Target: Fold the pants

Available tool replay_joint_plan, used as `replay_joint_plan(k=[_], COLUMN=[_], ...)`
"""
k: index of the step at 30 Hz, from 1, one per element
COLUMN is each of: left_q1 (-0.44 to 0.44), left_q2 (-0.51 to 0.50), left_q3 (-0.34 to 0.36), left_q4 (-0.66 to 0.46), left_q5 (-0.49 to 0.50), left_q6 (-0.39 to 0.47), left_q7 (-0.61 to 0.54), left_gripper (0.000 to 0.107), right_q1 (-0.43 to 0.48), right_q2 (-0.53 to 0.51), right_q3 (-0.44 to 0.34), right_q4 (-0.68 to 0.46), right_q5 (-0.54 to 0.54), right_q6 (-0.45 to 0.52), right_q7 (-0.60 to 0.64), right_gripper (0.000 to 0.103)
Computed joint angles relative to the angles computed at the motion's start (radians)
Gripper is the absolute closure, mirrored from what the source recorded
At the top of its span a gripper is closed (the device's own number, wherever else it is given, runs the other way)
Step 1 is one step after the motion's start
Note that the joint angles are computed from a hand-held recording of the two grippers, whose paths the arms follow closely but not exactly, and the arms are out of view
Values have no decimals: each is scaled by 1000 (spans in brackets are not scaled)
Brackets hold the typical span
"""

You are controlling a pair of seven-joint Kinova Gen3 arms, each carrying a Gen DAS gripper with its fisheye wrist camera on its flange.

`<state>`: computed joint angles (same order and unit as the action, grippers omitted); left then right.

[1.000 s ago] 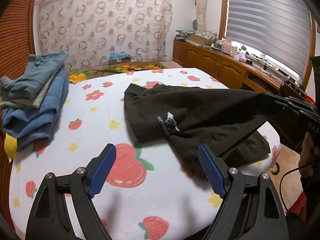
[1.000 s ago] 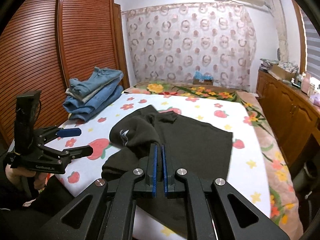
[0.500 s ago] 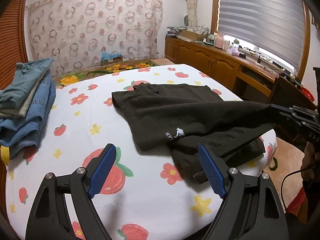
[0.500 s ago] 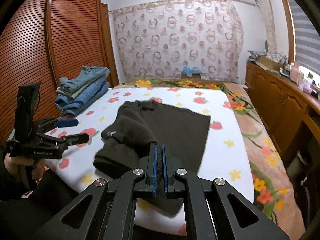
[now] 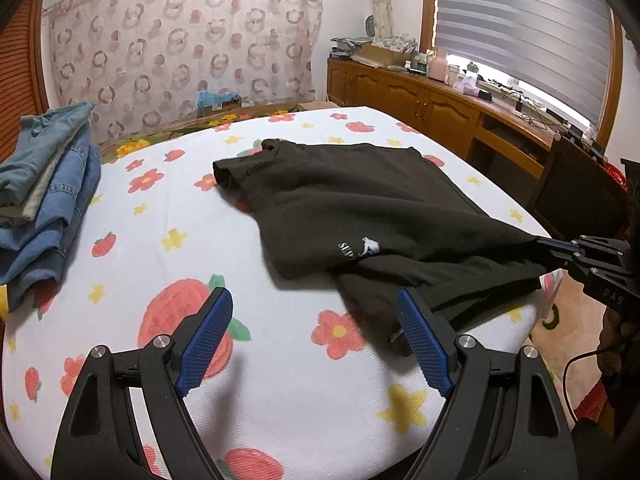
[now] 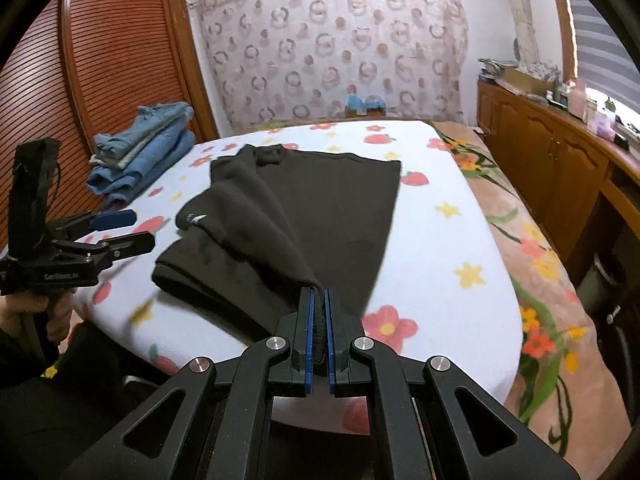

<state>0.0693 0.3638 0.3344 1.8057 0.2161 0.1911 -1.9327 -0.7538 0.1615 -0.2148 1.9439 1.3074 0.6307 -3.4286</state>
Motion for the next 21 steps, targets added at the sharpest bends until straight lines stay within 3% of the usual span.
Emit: replay_joint_plan(k=[14,19,21], left_q1=[8,11,13], left_q2=[14,27,30], left_q3=[-5,-9,-11], left_q4=[-3,-11,-14], left_q5=[3,7,8], left_q6=[14,29,32], left_q7=[2,0,-1], left_gripper=[23,23,23], right_q1=[6,-30,-17], right_q2=[-5,4,-6], right_q3=[6,12,0], right_q4=[14,-12,-3], right_q5=[-39,-66,-45], right_q6=[-27,42,29], right_q7=[31,86,70], right_gripper=[98,81,79])
